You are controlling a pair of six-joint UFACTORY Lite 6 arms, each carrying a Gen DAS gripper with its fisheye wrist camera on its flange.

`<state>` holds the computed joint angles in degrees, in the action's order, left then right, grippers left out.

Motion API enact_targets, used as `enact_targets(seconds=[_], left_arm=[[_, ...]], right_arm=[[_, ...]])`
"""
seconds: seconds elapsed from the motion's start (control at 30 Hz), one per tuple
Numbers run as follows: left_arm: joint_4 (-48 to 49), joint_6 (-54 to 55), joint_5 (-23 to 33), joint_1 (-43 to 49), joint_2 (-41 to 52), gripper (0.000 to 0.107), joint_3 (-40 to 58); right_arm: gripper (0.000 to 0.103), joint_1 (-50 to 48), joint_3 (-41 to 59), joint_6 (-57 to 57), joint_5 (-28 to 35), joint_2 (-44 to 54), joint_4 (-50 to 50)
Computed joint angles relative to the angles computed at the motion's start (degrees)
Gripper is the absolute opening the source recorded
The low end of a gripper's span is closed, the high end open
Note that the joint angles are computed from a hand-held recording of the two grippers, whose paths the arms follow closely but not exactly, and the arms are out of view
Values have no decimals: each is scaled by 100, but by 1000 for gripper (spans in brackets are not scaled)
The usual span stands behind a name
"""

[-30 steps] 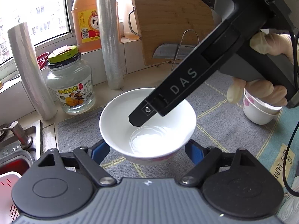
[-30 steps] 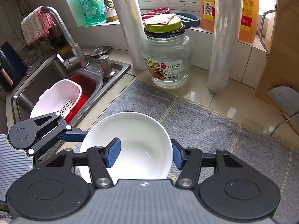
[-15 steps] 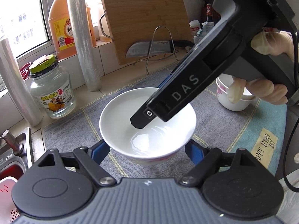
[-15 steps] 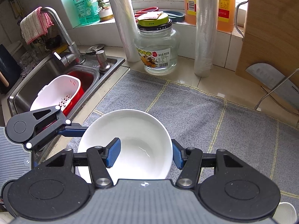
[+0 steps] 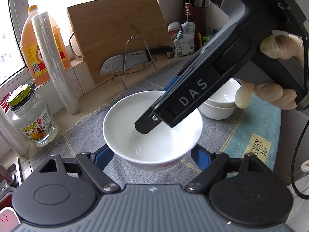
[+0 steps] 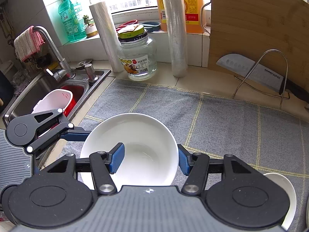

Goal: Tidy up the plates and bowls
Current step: 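Lift and carry the pink-flower bowl with the right tool toward the white bowls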

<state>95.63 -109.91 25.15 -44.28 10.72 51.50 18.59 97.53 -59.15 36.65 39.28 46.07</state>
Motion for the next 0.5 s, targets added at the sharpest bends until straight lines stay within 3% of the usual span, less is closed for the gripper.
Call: enact_targets(seconds=[0.5], left_arm=[[-967,1211,-19,-308,1545,87,2167]], right_arm=[[64,-1127,-335,-859,302,-448,335]])
